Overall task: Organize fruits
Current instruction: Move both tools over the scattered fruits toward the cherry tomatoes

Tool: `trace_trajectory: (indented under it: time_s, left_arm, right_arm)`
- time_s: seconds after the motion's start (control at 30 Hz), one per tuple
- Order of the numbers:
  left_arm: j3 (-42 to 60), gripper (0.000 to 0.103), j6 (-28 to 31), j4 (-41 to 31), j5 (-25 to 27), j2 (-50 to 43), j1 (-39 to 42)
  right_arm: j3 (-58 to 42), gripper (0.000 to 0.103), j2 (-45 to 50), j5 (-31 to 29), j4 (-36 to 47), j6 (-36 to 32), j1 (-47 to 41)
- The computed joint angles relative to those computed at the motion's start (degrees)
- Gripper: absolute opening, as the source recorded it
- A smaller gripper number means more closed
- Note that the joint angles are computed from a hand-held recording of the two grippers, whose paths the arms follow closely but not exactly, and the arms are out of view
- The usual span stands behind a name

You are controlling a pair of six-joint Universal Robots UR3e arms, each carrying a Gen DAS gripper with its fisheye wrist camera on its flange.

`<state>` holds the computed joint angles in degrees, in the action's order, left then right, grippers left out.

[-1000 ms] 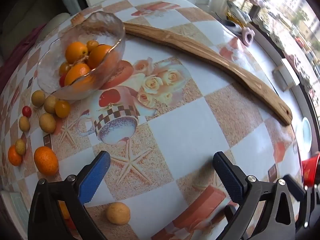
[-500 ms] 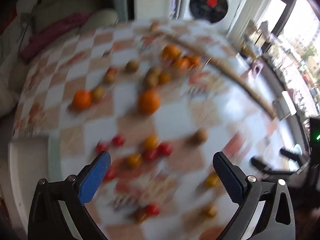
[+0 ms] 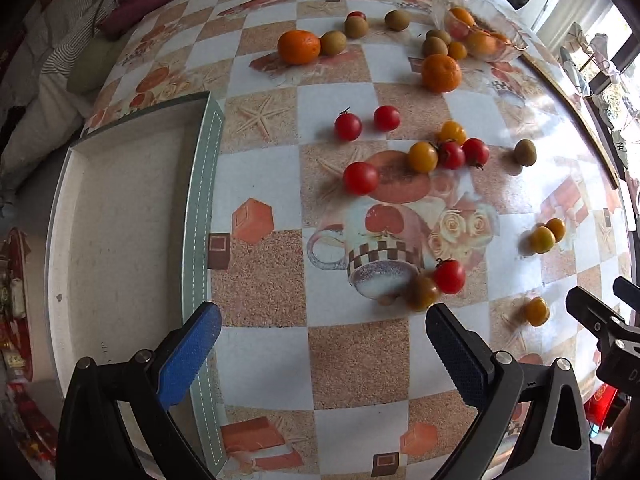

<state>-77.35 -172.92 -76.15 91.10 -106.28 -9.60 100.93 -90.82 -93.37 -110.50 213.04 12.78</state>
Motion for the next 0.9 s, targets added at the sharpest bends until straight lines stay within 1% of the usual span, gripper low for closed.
trace_trajectory:
  time_s: [0.13,0.3,0.37,0.47,0.5,0.57,0.6,0.63,0.67,0.73,0.8,0.87,0.9]
  left_arm:
    - [3.6,0.103,-1.4,-1.3,-1.7,-2.4,1.2]
    - [6.5,0.103,-1.2,-1.7,-1.2,-4.6,1.1]
    - [7.1,0.103,-1.0,-1.8,-1.1,-5.1,1.0]
    - [7.0,0.103,-0.8,-1.8,-0.9,-5.2,0.7]
    - [7.1,0.103,-0.7,-1.9,-0.9,-5.4,0.6]
    - [6.4,0.103,-0.7,-1.3,-0.8,-5.2,0.5]
    - [5.9,0.103,-0.7,-1.0,-0.8,-4.9,0.6]
    - [5.5,0.103,-1.0,-0.7,-0.7,-4.7,0.5]
    - [5.8,0.103,-1.1,-0.9,-0.6,-4.9,0.4]
    - [5.2,0.103,-1.0,-0.5,-0.7,-4.7,0.4]
    - [5.2,0.103,-1.2,-0.3,-0.6,-4.8,0.1]
    - [5.2,0.103,-1.3,-0.2,-0.6,-4.8,0.1]
    - [5.4,0.103,-1.3,-0.3,-0.7,-4.9,0.1]
  right_arm:
    - [-2.3,0.103,0.9,-0.2,1.5,-0.3,-0.3]
    - [-2.8,0.103,2.2,1.3,0.1,-2.3,-3.1]
    - [-1.4,0.103,1.7,1.8,-1.3,-1.8,-2.8]
    - [-0.8,0.103,2.0,4.5,-2.6,-3.2,-5.5]
    - [0.3,0.103,1.8,4.4,-3.8,-2.5,-4.9]
    - [-0.4,0.103,2.3,4.2,-3.2,-3.4,-5.5]
    - [0.9,0.103,0.8,4.2,-3.2,-3.2,-5.2]
    - [0.3,0.103,1.1,4.3,-2.8,-4.5,-6.4]
    - [0.0,0.103,1.6,4.0,-3.2,-3.3,-5.1]
    - [-0.3,0.103,1.4,4.8,-2.7,-5.6,-7.5]
    - [-0.2,0.103,1.3,4.9,-2.8,-6.0,-7.9]
    - [-0.4,0.103,2.4,4.2,-3.8,-2.8,-4.5]
    - [-0.5,0.103,2.4,4.0,-3.7,-3.0,-4.9]
